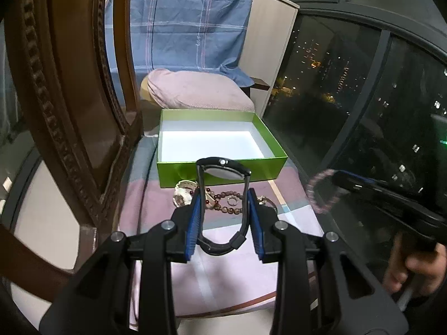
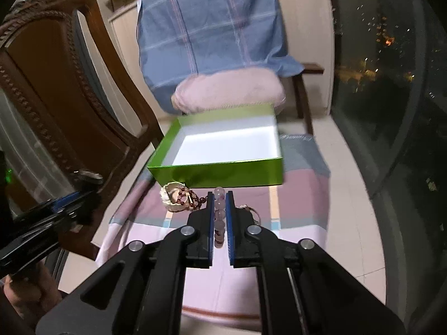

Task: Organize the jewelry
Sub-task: 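Lift the black watch with the left gripper while the right gripper grasps the pink bead bracelet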

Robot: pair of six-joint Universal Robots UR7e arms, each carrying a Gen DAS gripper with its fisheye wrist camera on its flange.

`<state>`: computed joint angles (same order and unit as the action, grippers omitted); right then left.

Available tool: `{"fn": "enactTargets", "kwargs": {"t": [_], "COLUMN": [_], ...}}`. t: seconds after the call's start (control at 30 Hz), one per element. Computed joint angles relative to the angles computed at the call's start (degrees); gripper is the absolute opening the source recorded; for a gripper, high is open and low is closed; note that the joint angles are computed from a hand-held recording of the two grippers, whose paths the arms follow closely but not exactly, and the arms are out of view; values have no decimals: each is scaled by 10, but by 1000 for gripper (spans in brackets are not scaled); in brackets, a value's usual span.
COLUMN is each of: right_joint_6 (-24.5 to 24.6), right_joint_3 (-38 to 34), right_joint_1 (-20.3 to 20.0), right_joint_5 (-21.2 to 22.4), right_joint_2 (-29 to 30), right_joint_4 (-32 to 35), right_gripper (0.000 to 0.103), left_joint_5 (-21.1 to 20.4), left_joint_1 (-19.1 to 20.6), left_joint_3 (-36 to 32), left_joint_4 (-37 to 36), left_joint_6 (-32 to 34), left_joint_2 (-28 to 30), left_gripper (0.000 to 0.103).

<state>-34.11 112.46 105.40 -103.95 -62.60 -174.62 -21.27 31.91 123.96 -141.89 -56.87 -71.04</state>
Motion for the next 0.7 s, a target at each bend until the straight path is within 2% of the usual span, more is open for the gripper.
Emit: {"fn": "enactTargets", "kwargs": {"t": [0.07, 0.17, 0.27, 0.37, 0.53, 0.7], "right_joint_6": [-5, -15, -15, -24, -27, -26], "right_joint_3": [22, 57, 80, 104, 125, 131], "right_joint_1": [6, 11, 10, 10, 8, 5], "right_joint_5": [-5, -10, -5, 1, 14, 30], "right_joint_2": [-21, -57, -79, -101, -131, -150], "right_joint_4": [-15, -47, -63, -74, -71, -57], "right_gripper": [8, 8, 8, 8, 8, 8], "left_joint_5": [3, -4, -18, -21, -20, -25], "left_joint_1": [-11, -36, -52, -73, -98, -110], "left_joint_3": [-7, -12, -14, -30, -60, -77], "left_joint_4": [48, 150, 206, 297, 405, 445], "left_joint_6": [-39, -136, -199, -273, -353, -380], "left_joint_2": [-1, -6, -11, -13, -8, 5], "left_gripper": [32, 32, 32, 32, 32, 32]}}
